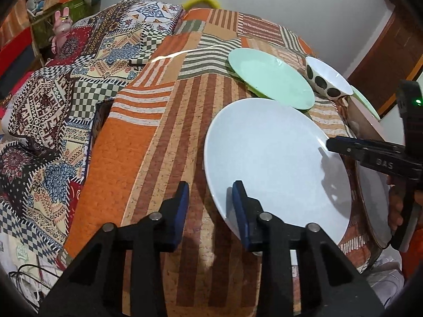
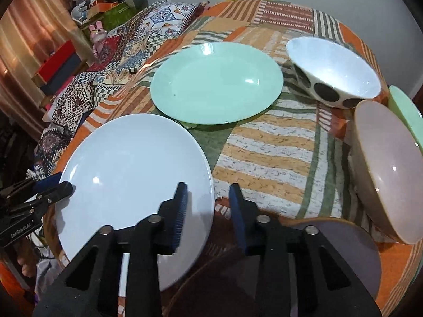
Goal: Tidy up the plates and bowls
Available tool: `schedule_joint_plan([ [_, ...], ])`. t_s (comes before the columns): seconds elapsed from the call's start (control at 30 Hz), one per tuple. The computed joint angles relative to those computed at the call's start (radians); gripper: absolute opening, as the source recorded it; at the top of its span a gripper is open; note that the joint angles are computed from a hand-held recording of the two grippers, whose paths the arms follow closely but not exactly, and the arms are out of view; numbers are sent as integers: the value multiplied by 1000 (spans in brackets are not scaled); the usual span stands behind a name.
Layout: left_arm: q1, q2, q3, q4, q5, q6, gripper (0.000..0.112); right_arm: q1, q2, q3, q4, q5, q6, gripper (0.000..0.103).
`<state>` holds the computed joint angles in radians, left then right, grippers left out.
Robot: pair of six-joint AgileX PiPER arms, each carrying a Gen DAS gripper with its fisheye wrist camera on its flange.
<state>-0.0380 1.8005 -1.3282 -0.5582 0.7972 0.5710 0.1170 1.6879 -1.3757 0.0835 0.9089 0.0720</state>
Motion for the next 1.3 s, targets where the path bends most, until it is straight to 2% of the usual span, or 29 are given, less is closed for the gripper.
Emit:
schedule_joint_plan([
  [0.4,0,49,-46,-48,47,29,31,14,58,-48,15,20,-25,24],
  [0.5,6,52,-47,-71,53,46,24,-1,65,-49,50,16,-46,25],
  [0.8,25,48,-49,-66,65,40,22,15,40,-33,43,39,-45,25],
  [1.0,67,59,-63,-98,142,53,22,17,34,-27,49,49,-72,26],
  [1.3,38,34,-48,-47,110,5,22,25,0,10,65,3,-10,27],
])
